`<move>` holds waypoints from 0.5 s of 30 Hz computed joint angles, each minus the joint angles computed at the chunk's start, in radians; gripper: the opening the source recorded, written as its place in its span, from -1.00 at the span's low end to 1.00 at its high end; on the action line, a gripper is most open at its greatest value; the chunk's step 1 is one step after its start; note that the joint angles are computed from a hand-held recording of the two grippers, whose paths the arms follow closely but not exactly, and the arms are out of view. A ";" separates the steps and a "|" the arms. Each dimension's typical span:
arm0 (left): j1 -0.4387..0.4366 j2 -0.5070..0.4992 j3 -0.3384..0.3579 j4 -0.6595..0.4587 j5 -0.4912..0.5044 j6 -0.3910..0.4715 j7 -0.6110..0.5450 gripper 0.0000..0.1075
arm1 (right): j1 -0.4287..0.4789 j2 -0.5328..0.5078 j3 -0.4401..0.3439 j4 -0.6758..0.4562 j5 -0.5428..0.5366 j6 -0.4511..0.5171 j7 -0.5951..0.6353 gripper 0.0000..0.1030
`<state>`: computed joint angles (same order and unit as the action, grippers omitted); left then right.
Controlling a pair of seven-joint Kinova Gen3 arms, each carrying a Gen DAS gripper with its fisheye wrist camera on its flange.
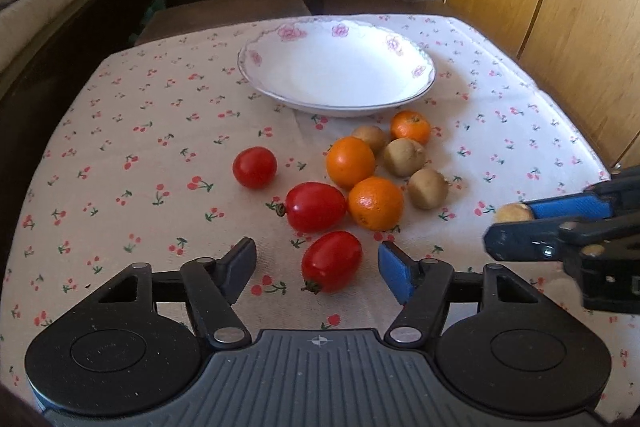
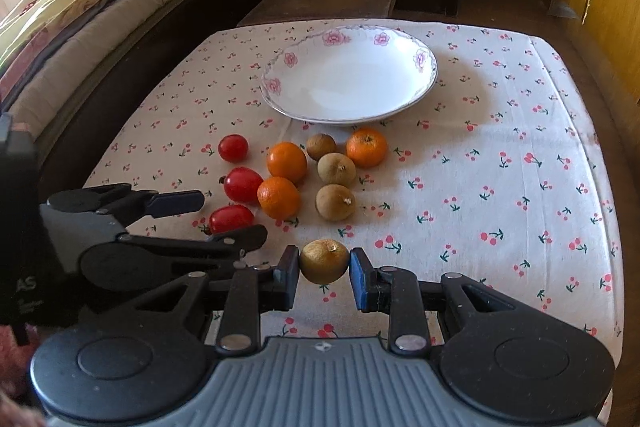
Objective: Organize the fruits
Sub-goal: 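Grasp a red cherry tomato with the left tool while the right tool holds the kiwi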
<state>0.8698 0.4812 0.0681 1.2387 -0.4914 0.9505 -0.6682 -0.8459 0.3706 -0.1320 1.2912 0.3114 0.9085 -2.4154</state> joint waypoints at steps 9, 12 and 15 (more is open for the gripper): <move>0.026 0.013 -0.007 -0.010 -0.031 0.009 -0.013 0.18 | 0.015 -0.015 -0.001 0.020 -0.008 -0.007 -0.009 -0.44; 0.021 0.006 0.000 -0.004 -0.020 -0.001 -0.018 0.00 | 0.013 -0.016 -0.001 0.019 -0.005 -0.008 -0.014 -0.44; 0.017 0.007 0.003 -0.014 -0.009 0.008 -0.024 -0.11 | 0.014 -0.019 -0.002 0.022 -0.003 -0.010 -0.016 -0.44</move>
